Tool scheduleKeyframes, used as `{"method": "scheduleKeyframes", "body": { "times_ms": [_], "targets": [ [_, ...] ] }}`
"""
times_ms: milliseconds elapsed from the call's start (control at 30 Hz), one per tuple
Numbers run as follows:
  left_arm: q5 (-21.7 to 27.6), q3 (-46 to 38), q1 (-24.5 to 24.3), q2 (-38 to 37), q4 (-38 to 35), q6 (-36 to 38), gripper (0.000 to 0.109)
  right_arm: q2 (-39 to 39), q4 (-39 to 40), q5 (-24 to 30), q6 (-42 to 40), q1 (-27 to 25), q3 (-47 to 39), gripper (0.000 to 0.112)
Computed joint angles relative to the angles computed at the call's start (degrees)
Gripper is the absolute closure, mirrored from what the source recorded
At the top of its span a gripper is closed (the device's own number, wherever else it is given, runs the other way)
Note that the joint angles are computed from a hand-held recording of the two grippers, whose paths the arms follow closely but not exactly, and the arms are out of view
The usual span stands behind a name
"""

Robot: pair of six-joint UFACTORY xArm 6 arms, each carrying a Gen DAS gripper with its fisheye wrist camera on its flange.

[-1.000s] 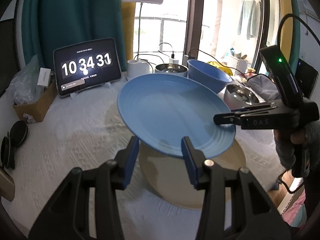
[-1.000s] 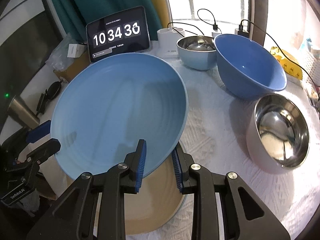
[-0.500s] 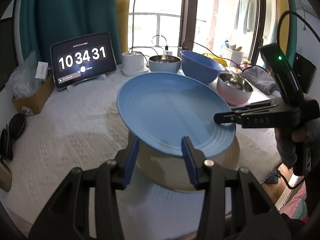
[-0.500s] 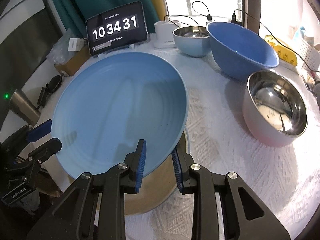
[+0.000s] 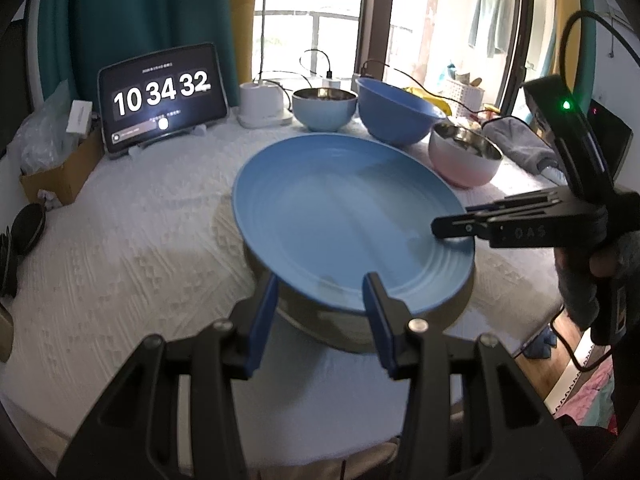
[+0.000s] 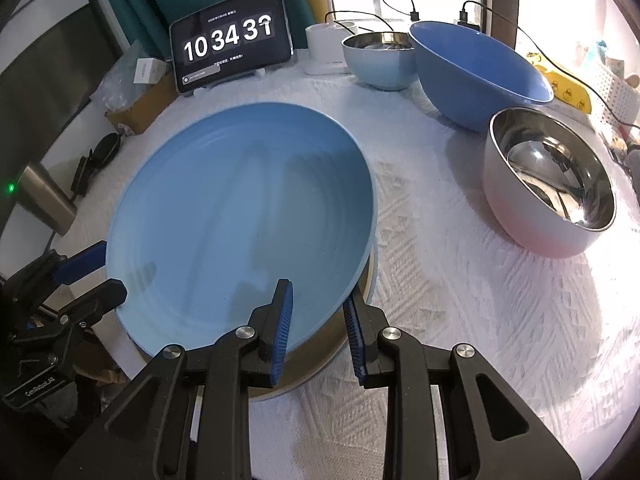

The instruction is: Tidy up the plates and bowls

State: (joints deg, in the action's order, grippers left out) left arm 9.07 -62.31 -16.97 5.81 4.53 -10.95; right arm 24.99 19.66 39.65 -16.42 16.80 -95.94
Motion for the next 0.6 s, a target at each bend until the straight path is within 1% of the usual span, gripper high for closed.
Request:
{"method": "scheduleKeyframes", "body": {
  "times_ms": [100,400,600],
  "targets": [
    [0.2,0.4,0.0,-0.2,0.1,0.0,0.063,-0.5,-0.2,-0.2,-0.1,0.1,0.7,0.084],
    [0.4,1.9,-0.5,-1.4,-4.8,4.1,0.063,-2.5,-1.0,-0.9,-0.3,0.4,3.3,0.084],
    [0.7,2.4,-0.8,-1.5,-5.5,5.2,0.063,-4.1,-1.8,-2.1,-0.1,0.5,5.8,0.084]
  ]
}}
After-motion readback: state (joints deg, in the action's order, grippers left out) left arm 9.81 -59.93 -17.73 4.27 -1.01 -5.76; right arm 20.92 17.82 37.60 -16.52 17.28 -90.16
